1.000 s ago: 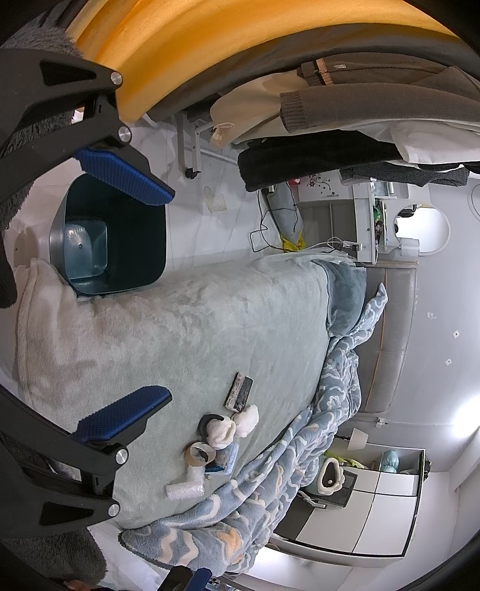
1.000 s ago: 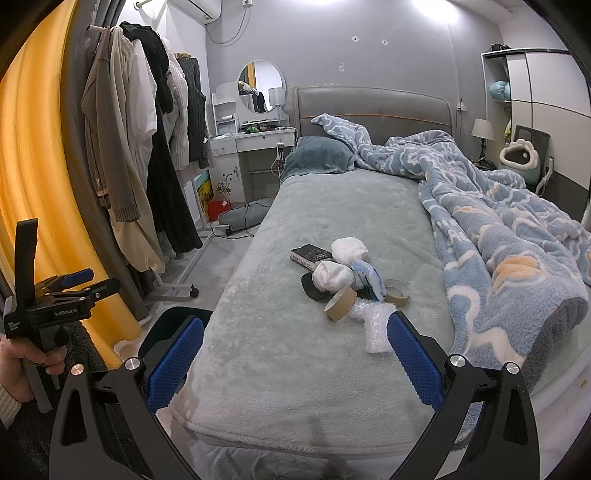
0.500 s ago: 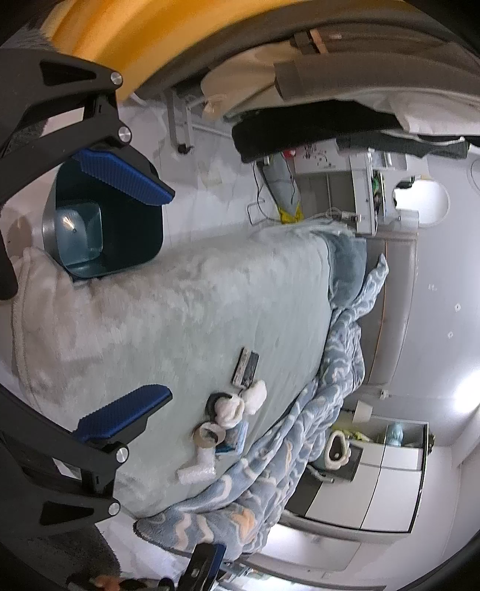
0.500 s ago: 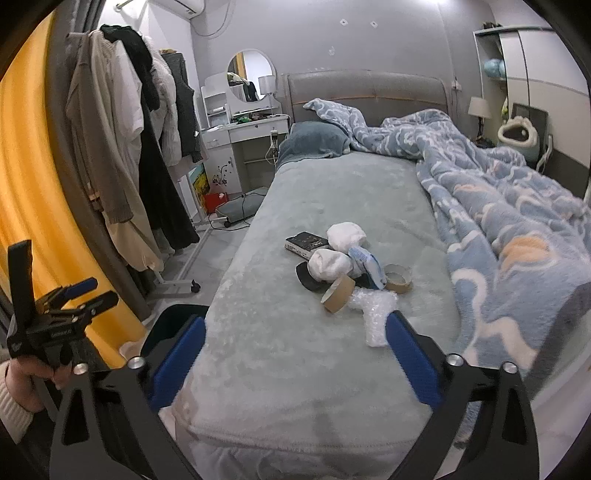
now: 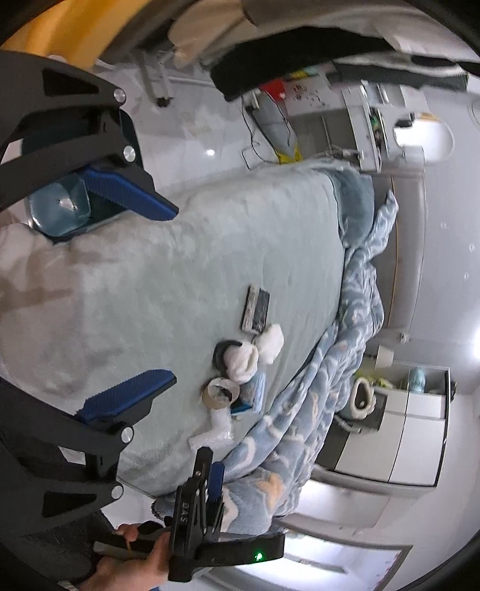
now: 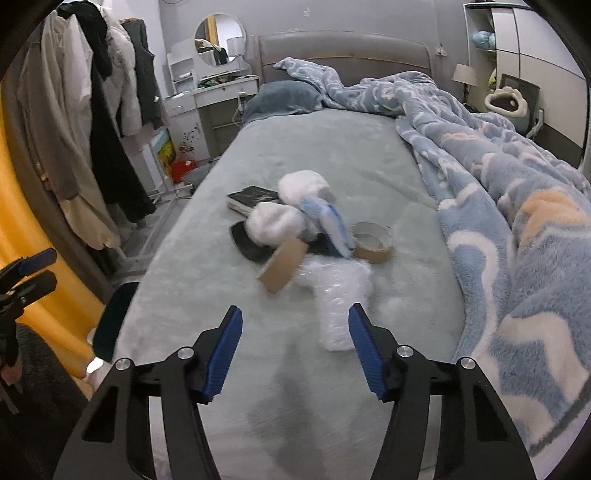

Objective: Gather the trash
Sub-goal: 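Reach the right gripper to the clear bubble-wrap sleeve and close on it, then grasp the brown tape roll with the left gripper while the right holds bubble wrap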

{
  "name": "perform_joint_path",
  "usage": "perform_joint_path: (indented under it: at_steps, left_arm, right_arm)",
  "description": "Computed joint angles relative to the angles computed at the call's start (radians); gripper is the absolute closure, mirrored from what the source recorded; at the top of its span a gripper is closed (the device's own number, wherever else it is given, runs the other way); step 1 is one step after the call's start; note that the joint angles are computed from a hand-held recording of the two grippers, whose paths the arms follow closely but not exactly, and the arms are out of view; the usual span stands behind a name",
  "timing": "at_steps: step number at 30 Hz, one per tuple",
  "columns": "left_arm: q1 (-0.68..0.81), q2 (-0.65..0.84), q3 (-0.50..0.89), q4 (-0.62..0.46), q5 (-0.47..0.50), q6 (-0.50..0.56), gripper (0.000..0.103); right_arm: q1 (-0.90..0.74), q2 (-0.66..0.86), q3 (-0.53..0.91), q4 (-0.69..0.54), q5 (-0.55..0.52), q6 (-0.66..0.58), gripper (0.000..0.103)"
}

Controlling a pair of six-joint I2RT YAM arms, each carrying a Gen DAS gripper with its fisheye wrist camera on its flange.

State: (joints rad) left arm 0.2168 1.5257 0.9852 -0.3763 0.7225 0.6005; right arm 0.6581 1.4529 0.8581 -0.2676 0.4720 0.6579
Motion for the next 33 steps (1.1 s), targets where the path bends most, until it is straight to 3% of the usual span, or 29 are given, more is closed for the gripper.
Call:
perform_joint_path:
  at_steps: [4, 10, 16, 18, 22, 29, 33]
  left_arm:
    - [-0.055, 0.045, 0.020, 0.028, -0.024, -0.023, 0.018]
    - [-0.127, 0.110, 0.062, 0.025, -0.027, -0.035, 0.027]
    - [-0.207, 0.177, 0.097, 0.046, -0.026, -0.044, 0.030]
    - [-0.232, 0.192, 0.103, 0.054, -0.025, -0.041, 0.038]
    - [-0.271, 0.225, 0.126, 0.056, -0.004, -0.069, 0.039]
    - [-0.365, 0.275, 0.142, 0.076, -0.030, -0.093, 0.039]
    - [-0.420, 0.276, 0.121, 0.137, -0.071, -0.107, 0.044]
  right_arm:
    - [-0.043, -0.001, -0.023, 0.035, -0.015, -0.053, 0.047]
    - [-0.102, 0.024, -0.041, 0.087, -0.083, -0.089, 0.050]
    - [-0.143, 0.062, -0.035, 0.098, -0.140, -0.100, 0.052]
    - [-0.145, 0.071, -0.032, 0.099, -0.150, -0.110, 0.052]
    - [-0.166, 0.091, -0.028, 0.098, -0.175, -0.117, 0.053]
    - [-0.198, 0.105, -0.044, 0.127, -0.229, -0.139, 0.068]
    - [-0.198, 0.071, -0.073, 0.146, -0.233, -0.148, 0.070]
